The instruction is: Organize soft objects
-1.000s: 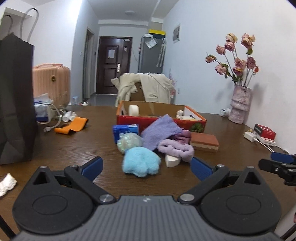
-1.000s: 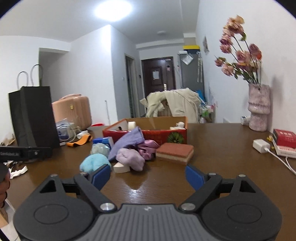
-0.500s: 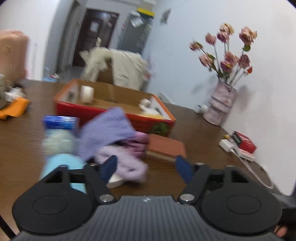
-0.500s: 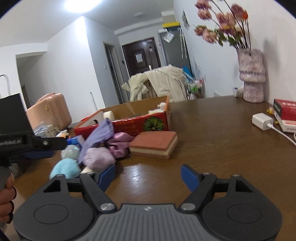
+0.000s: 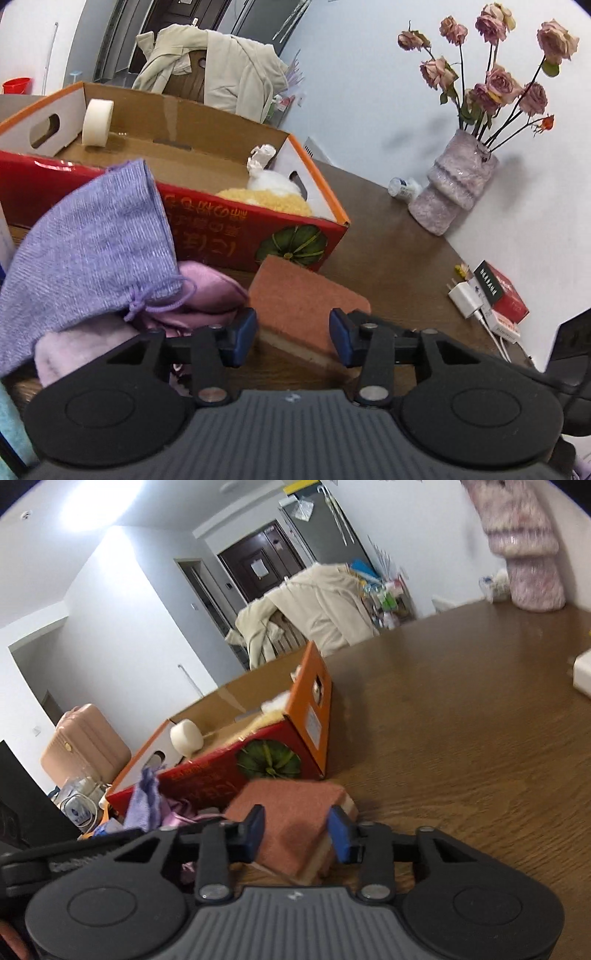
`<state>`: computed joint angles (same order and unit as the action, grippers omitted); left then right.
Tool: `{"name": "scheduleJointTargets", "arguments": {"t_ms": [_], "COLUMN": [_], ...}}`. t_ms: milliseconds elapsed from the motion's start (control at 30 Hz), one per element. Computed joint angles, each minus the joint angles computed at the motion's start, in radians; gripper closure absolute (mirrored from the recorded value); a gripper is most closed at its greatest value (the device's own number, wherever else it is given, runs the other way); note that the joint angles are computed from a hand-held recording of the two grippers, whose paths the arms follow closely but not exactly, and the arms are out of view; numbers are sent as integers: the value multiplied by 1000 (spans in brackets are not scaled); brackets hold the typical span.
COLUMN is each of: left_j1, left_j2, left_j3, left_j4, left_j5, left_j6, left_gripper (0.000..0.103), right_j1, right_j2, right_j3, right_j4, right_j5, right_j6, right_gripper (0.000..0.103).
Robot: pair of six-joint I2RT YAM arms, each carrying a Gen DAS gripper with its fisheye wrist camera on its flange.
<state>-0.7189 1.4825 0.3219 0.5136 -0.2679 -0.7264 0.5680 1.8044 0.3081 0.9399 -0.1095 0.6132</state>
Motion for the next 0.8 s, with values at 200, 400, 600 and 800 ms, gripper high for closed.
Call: {"name": "scheduleJointTargets", "arguments": {"t_ms": [200, 400, 600, 800], "left_j1": [-24, -15, -82, -204], "left_j2": [-1, 77, 35, -165], "left_j3": [-9, 39, 65, -2], "left_j4": [30, 43, -92, -237], "left_j5": [-83, -33, -108, -226], "left_j6": [-21, 5, -39, -137], "left_gripper": [58, 57, 73, 77], "right_j1": [-85, -146, -125, -117], "right_j2": [47, -18, -34, -130], "right_j3": [-14, -3, -12, -89], "right_j4": [67, -58, -49, -7], "right_j5": [-124, -232, -190, -219], "right_j6": [20, -96, -98, -38], "right_gripper": [71, 72, 75, 78]}}
